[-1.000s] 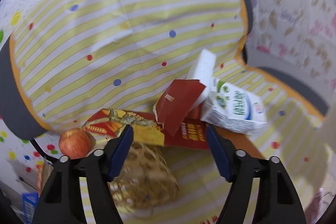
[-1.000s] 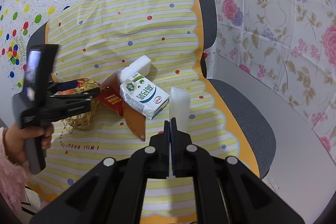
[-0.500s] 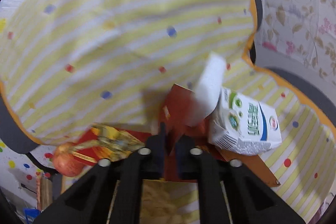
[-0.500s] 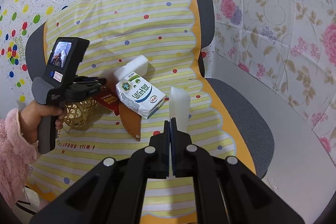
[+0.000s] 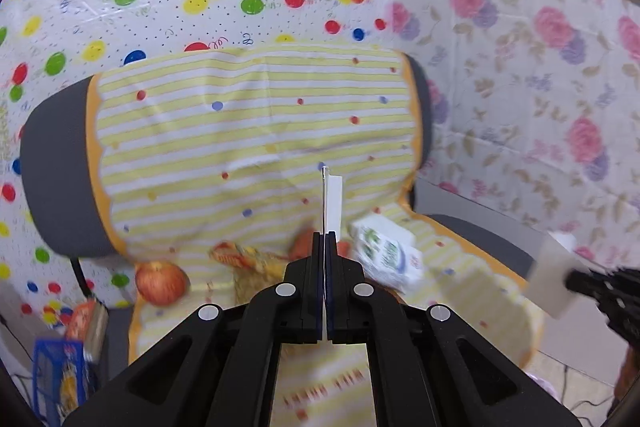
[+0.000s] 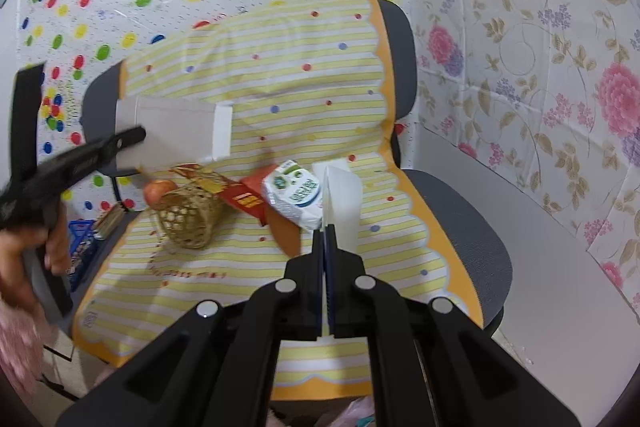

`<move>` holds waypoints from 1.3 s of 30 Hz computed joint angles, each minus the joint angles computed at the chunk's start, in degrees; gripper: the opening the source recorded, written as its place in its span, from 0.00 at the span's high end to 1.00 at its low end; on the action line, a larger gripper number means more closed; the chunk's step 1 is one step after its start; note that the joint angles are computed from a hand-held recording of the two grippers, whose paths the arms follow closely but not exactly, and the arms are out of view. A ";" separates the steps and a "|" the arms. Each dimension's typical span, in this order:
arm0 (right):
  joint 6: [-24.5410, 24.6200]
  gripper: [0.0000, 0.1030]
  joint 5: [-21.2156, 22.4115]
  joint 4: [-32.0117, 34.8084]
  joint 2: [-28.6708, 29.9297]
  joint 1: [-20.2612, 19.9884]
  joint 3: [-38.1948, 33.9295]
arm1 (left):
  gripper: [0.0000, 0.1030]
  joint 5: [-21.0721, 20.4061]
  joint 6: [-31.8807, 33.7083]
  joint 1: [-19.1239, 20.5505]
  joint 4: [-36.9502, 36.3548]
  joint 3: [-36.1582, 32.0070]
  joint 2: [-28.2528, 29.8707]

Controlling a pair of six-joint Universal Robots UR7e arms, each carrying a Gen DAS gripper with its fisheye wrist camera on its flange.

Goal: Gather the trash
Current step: 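Carry the white card and napkin over the pink bin and open both tools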

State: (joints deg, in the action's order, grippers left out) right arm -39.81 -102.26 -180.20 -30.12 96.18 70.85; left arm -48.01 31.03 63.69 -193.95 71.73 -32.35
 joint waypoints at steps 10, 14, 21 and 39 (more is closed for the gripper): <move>-0.21 0.98 0.04 -3.97 -5.70 0.50 10.96 | 0.99 0.59 -6.43 -3.76 -7.15 19.24 -5.30; -0.35 0.98 -0.75 -6.53 -8.75 0.10 16.62 | 0.99 1.22 -8.16 -5.28 -8.38 24.02 -5.89; -0.43 0.98 -3.83 -11.69 -13.52 -0.85 25.22 | 0.99 0.08 -11.77 -7.13 -9.22 29.44 -6.50; 1.22 0.98 -10.27 -22.73 -19.59 -5.09 39.33 | 0.99 -10.91 -11.29 -9.41 -4.09 33.23 -3.20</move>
